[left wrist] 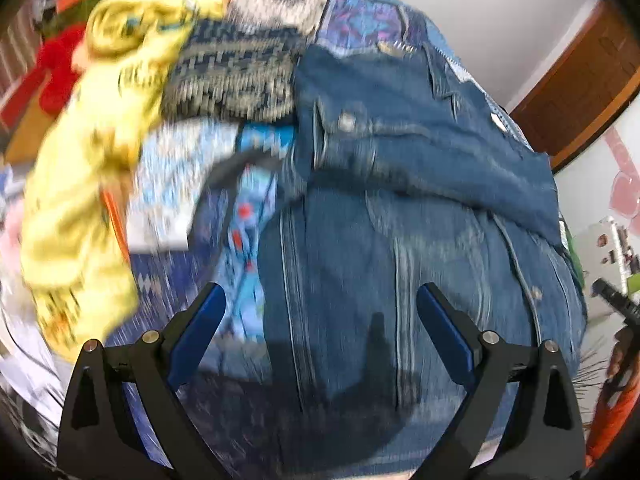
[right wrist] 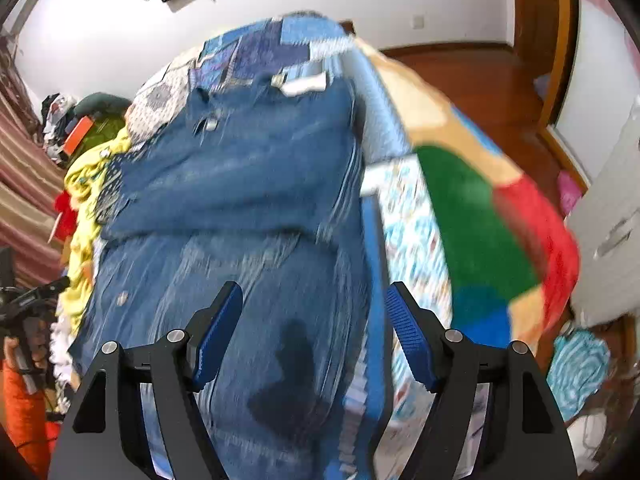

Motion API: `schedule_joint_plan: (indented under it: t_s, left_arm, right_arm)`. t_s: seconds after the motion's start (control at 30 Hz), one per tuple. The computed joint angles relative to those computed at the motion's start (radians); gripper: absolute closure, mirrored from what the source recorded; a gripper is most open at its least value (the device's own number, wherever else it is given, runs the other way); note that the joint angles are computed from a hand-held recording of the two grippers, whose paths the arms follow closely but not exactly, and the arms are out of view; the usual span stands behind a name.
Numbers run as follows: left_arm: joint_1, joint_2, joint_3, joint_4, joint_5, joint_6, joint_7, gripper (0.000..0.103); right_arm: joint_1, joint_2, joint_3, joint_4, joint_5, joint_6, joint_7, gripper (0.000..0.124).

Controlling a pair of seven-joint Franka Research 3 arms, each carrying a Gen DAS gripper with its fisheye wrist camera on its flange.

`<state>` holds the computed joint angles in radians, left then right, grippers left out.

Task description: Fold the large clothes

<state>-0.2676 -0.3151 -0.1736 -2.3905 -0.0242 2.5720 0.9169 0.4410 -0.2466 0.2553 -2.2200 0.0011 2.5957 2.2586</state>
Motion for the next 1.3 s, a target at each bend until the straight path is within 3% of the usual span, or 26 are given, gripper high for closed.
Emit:
schedule_joint_plan:
  t_s: [0.17, 0.4, 0.5, 0.6, 0.67, 0.77, 0.83, 0.87, 1.07, 1.23, 1.3]
  left_arm:
    - [-0.059, -0.069, 0.034, -0.124, -0.136, 0.054, -0.006, 0.006]
    - [-0.204, -0.095, 0.116, -0.233, -0.435, 0.160, 0.116, 0.008]
    - [-0.233, -0.113, 0.097, -0.253, -0.458, 0.210, 0.134, 0.016]
    - [-0.194, -0.120, 0.042, -0.245, -0.376, 0.199, 0.070, 0.027]
    - [-0.171, -0.126, 0.018, -0.242, -0.323, 0.194, 0.016, 0.042]
    - [-0.188, -0.144, 0.045, -0.253, -0.312, 0.212, -0.006, 0.067]
    - [-0.172, -0.161, 0.046, -0.246, -0.276, 0.195, -0.024, 0.082]
    - [-0.175, -0.162, 0.051, -0.239, -0.268, 0.197, -0.022, 0.085]
    - [-0.136, -0.141, 0.042, -0.166, -0.173, 0.219, -0.033, 0.090]
    - [-0.105, -0.096, 0.041, -0.059, -0.100, 0.267, -0.018, 0.091]
    - [-0.082, -0.063, 0.037, -0.003, -0.066, 0.287, -0.013, 0.091]
  right_arm:
    - [0.044, -0.014, -0.007, -0.047, 0.089, -0.004, -0.038, 0.053]
    - [0.069, -0.030, -0.006, -0.087, 0.169, 0.038, -0.060, 0.053]
    - [0.081, -0.033, -0.007, -0.095, 0.201, 0.055, -0.080, 0.052]
    - [0.085, -0.037, -0.003, -0.107, 0.212, 0.066, -0.086, 0.056]
    - [0.088, -0.039, -0.002, -0.114, 0.221, 0.074, -0.090, 0.064]
    - [0.093, -0.044, -0.005, -0.125, 0.236, 0.093, -0.098, 0.084]
    - [0.106, -0.046, -0.016, -0.134, 0.275, 0.120, -0.124, 0.105]
    - [0.099, -0.048, -0.009, -0.136, 0.268, 0.132, -0.116, 0.107]
    - [0.072, -0.037, 0.008, -0.093, 0.208, 0.204, -0.128, 0.111]
    - [0.094, 0.006, -0.033, -0.025, 0.262, 0.263, -0.238, 0.112]
    - [0.049, 0.035, -0.007, 0.020, 0.194, 0.279, -0.206, 0.112]
